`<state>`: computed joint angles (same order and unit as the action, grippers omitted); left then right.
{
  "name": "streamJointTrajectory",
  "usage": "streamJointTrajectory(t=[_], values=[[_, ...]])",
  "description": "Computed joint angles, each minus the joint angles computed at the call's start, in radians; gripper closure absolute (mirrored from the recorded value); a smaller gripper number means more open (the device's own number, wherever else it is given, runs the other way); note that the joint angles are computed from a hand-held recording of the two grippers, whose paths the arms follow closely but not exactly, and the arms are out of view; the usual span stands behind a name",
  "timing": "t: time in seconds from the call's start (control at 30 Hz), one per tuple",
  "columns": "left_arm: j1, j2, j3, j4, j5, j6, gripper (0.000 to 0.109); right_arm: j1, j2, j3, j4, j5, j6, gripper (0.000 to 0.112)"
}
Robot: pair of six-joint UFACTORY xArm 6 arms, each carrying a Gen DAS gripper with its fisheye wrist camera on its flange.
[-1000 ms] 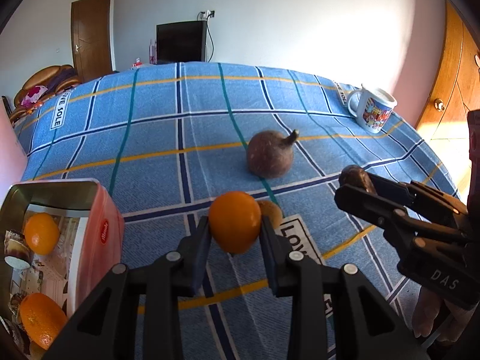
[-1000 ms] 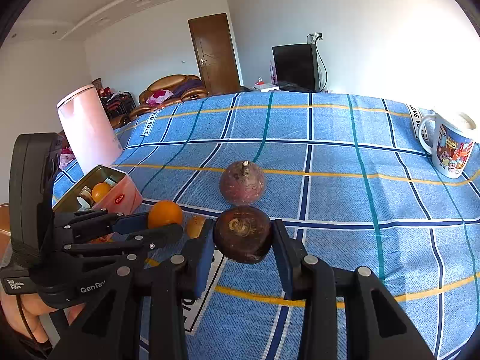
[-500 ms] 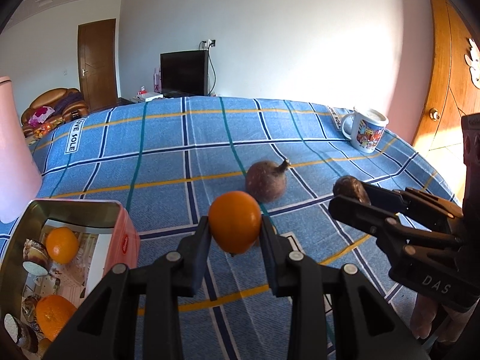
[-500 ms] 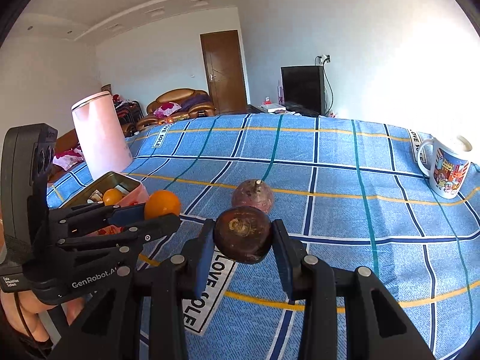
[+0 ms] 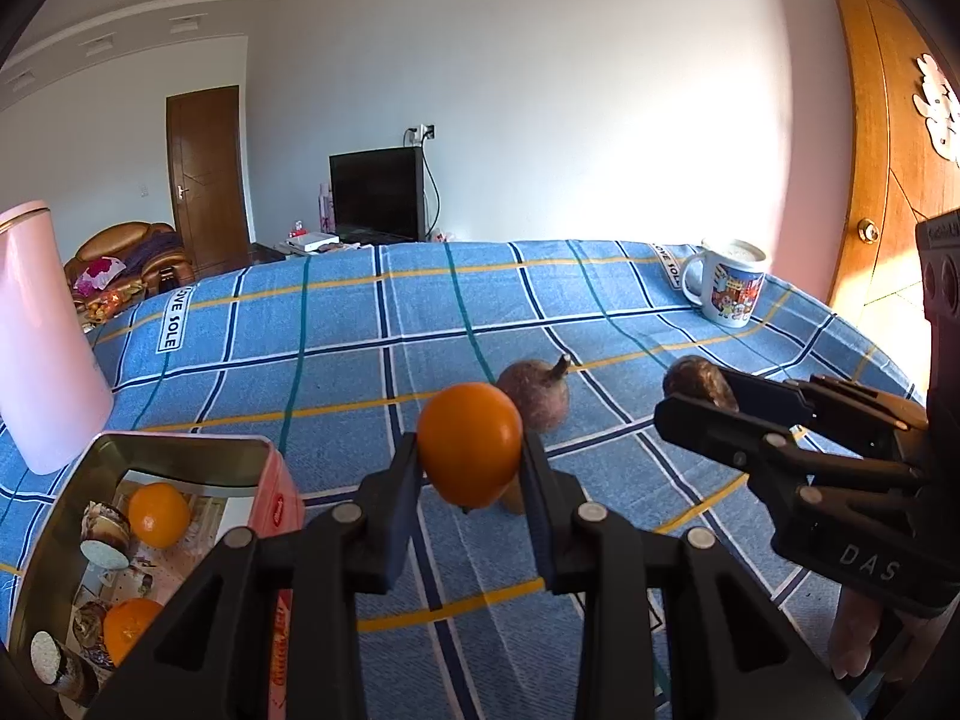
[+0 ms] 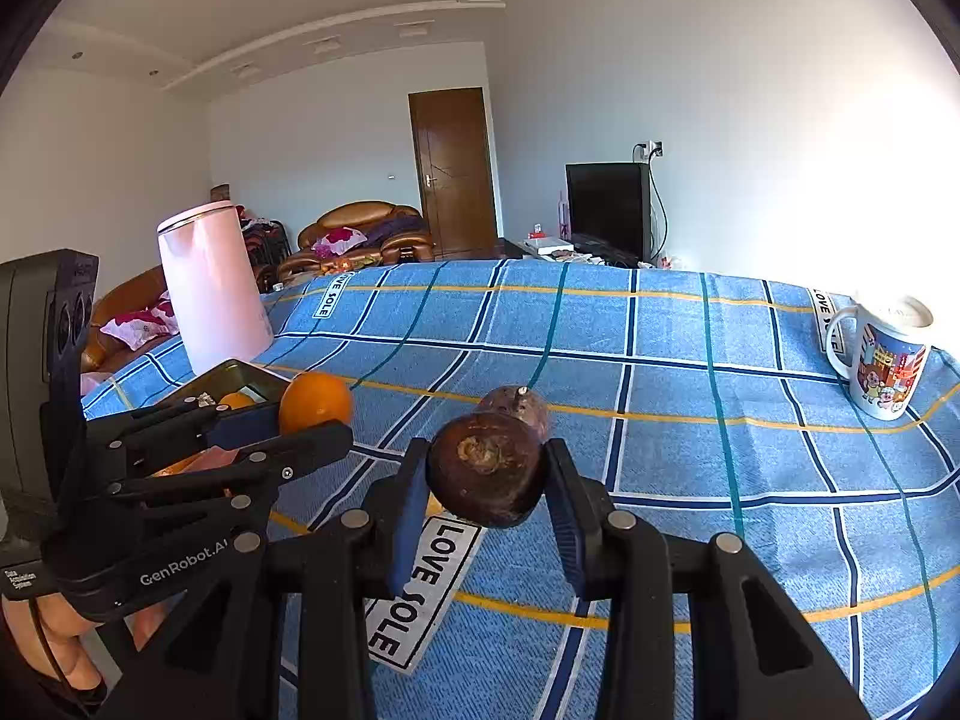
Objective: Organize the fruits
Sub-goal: 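Carry the small orange and the brown round fruit over the tin box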
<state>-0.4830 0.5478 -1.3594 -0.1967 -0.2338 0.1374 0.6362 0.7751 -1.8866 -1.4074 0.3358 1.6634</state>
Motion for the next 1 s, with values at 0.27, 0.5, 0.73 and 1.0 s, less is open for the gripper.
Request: streamJointTrajectory(t=[0.27, 0.5, 0.73, 1.0], values=[[-0.011, -0.008, 0.024, -0.043, -0.058, 0.038, 0.074, 0.009, -0.018, 0.016, -0.11, 0.017, 0.095, 0.073], [-0.017, -0.021, 0.061, -0.066, -0.129, 0.048, 0.074, 0.02, -0.044, 0.044, -0.239, 0.044, 0.211, 0.073], [-0.023, -0.036, 0.097, -0.076, -0.187, 0.052, 0.074, 0.034, -0.064, 0.067, -0.332, 0.069, 0.286, 0.073], [0.0, -0.063, 0.147, 0.013, -0.218, -0.042, 0.074, 0.051, -0.06, 0.061, -0.313, 0.092, 0.232, 0.073]])
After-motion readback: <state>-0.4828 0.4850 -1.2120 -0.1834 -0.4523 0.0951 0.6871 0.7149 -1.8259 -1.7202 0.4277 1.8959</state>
